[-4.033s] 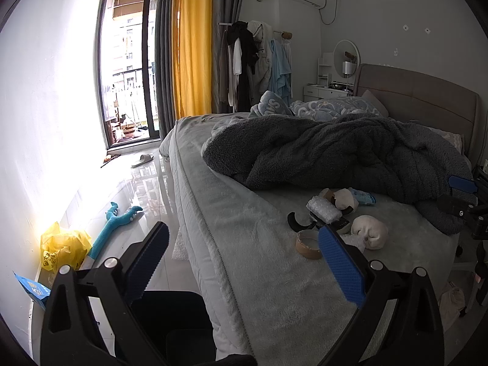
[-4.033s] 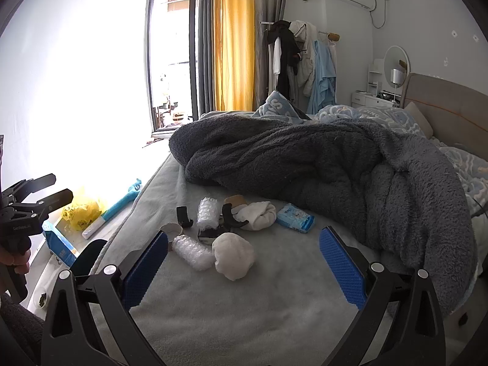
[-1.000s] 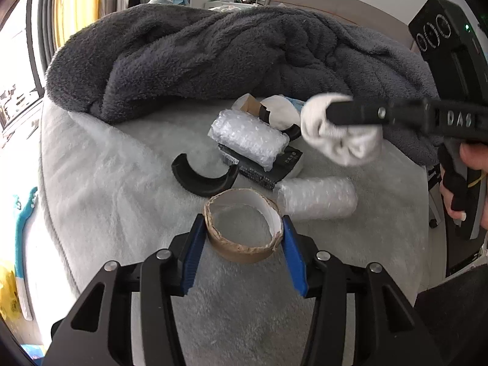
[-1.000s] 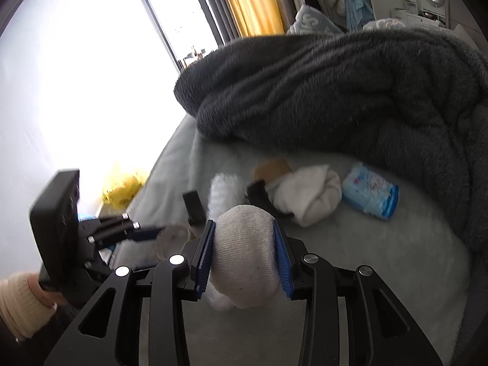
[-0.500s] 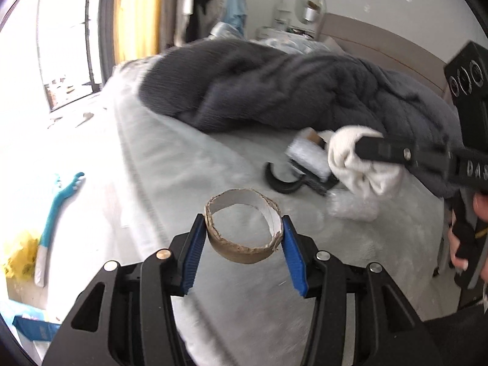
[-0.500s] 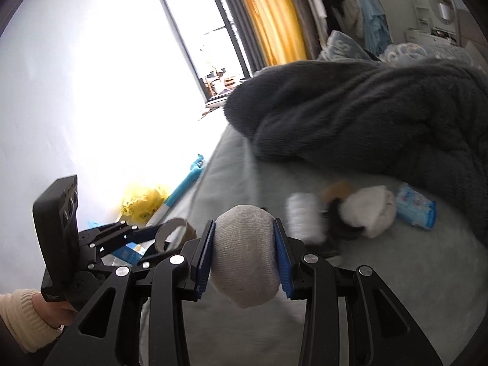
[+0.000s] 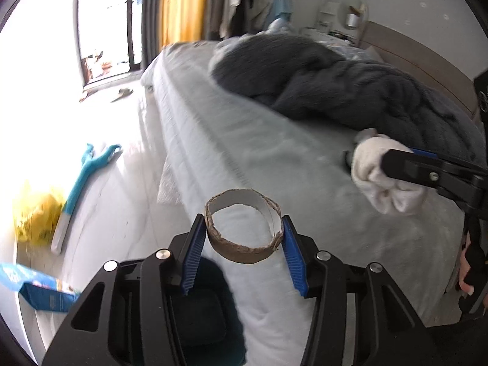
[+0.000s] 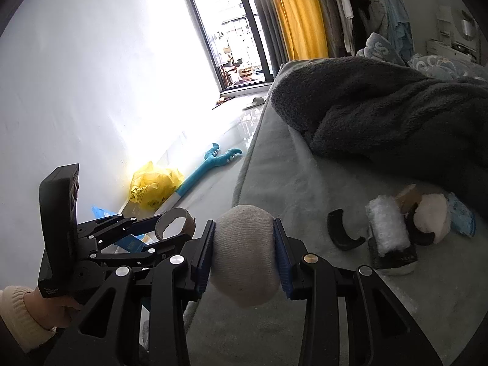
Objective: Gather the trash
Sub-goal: 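Carry the sock ball and tape roll to the teal bin with both tools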
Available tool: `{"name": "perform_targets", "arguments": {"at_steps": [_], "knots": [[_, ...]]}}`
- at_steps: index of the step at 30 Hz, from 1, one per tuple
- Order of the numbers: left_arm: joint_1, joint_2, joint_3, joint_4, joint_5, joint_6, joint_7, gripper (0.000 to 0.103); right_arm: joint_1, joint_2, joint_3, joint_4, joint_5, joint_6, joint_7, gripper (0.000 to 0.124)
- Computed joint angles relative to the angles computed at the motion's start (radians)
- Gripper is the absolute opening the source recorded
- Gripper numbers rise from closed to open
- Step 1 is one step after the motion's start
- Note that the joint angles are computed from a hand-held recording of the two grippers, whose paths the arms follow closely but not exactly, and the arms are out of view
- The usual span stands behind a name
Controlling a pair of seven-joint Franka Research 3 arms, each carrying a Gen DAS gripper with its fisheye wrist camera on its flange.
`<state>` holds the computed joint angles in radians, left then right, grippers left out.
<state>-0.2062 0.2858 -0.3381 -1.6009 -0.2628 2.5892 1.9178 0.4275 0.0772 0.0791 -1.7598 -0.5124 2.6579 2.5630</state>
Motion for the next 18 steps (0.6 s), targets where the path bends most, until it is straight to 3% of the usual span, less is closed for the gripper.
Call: {"name": "perform_targets", "arguments": {"at_steps": [10, 18], "knots": [[0.053, 0.012, 0.038, -0.012, 0.022, -0.049, 0.003, 0.053, 0.072, 0.177, -0.030, 0.205, 0.081, -0.050, -0.102, 0.038], [0.085, 0.068, 0.065, 0.027, 0.063, -0.158, -0.014, 0.053, 0.136, 0.366, -0.058, 0.455, 0.194, -0.113, -0.229, 0.038]]}}
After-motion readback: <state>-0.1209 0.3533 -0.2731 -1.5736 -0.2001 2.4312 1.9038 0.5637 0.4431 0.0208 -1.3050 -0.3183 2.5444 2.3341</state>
